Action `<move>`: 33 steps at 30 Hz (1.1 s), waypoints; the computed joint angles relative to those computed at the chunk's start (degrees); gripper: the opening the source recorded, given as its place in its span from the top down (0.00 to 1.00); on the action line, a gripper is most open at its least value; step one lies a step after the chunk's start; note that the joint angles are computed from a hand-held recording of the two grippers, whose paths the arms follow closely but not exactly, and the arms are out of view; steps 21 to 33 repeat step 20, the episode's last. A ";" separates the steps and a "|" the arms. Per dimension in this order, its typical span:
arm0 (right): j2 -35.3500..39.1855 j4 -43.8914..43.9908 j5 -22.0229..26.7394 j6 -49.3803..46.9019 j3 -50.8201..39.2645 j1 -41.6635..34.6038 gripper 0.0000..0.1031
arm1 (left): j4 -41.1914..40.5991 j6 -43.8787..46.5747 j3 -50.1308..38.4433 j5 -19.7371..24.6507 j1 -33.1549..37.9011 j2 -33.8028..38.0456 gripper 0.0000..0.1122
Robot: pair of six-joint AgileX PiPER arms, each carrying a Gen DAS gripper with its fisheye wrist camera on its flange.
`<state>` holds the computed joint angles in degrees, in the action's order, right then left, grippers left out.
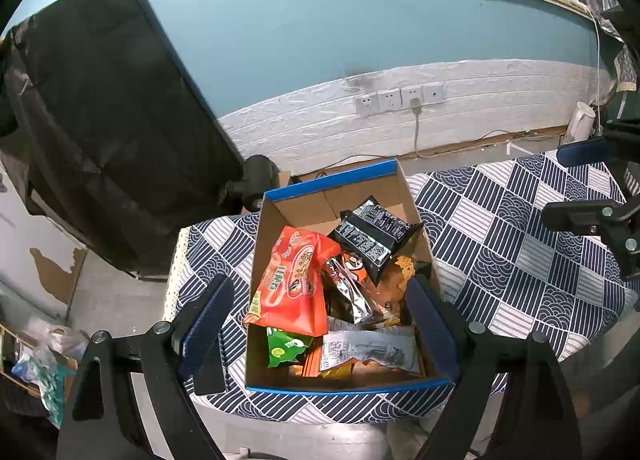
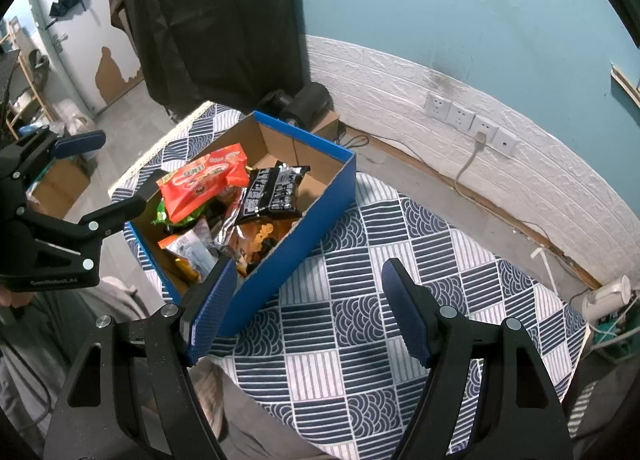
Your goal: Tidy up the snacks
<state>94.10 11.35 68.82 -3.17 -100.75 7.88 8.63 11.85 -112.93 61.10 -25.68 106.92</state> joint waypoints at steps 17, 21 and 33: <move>0.06 0.10 0.35 -0.18 -0.26 -0.12 0.28 | -0.45 0.48 1.05 -0.62 -0.06 -0.61 0.21; -0.12 0.04 0.40 -0.26 -0.03 -0.18 0.28 | -0.94 0.81 0.27 0.22 0.03 -0.20 0.21; -0.12 0.04 0.40 -0.26 -0.03 -0.18 0.28 | -0.94 0.81 0.27 0.22 0.03 -0.20 0.21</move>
